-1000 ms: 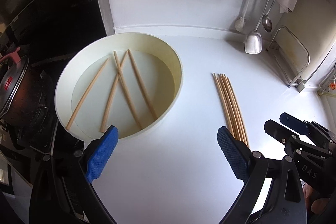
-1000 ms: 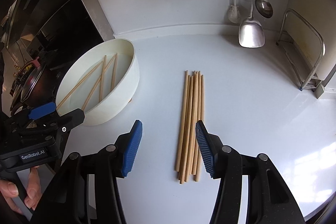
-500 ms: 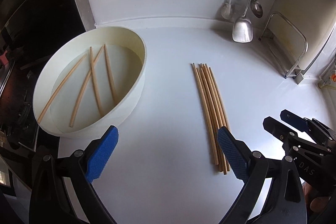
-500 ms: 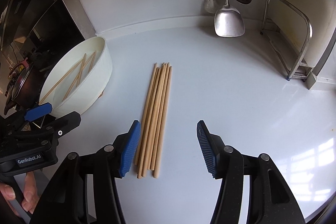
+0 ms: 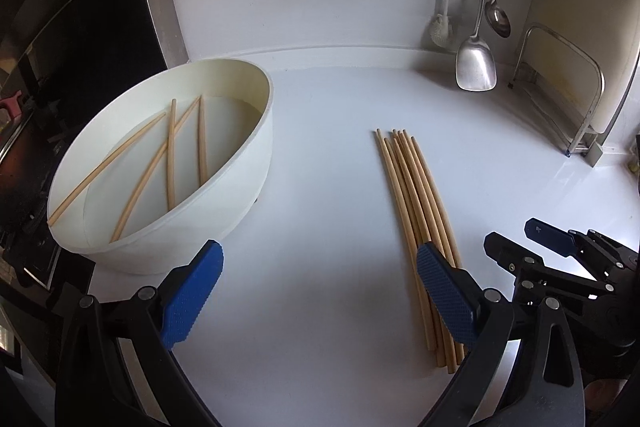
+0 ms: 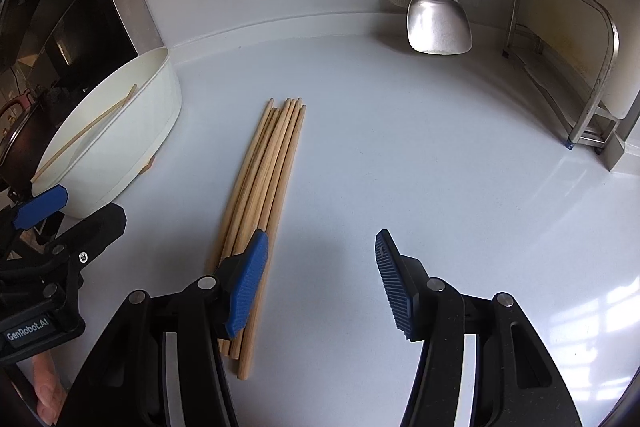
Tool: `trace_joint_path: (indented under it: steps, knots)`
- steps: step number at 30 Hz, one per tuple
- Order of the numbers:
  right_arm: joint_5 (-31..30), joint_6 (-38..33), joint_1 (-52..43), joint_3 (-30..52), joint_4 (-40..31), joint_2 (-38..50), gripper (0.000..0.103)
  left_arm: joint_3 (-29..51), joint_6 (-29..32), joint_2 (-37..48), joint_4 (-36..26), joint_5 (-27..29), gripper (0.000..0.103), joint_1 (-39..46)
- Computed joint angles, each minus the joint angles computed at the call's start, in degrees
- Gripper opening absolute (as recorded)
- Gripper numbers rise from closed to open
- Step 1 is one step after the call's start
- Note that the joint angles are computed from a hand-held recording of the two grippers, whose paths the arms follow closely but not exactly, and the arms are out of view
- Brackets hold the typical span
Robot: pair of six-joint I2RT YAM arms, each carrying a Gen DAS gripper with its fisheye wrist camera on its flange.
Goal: Organize utensils
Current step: 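Move both open tools back toward the remaining chopsticks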
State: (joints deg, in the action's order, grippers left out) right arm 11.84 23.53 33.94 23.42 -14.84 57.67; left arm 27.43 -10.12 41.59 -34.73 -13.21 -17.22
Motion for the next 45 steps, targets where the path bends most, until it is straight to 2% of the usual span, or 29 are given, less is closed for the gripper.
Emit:
trace_joint_path:
  steps: [4,11,30,45]
  knots:
    - [1.47,-0.46,1.07,-0.38,3.99,4.94,0.054,-1.31,1.39,1.83,2.86,2.75,0.096,3.02]
    - [2.09,0.80,1.58,0.13,5.94,7.78,0.054,-1.90,3.02,3.38,4.70,7.28,0.096,8.15]
    - [6.34,-1.06,4.61,1.85,6.33,11.77,0.054,-2.33,3.43,5.17,6.07,7.81,0.096,8.90]
    - [3.94,-4.64,0.49,1.14,8.20,12.58,0.054,-0.75,0.58,10.79,9.36,5.61,0.096,4.27]
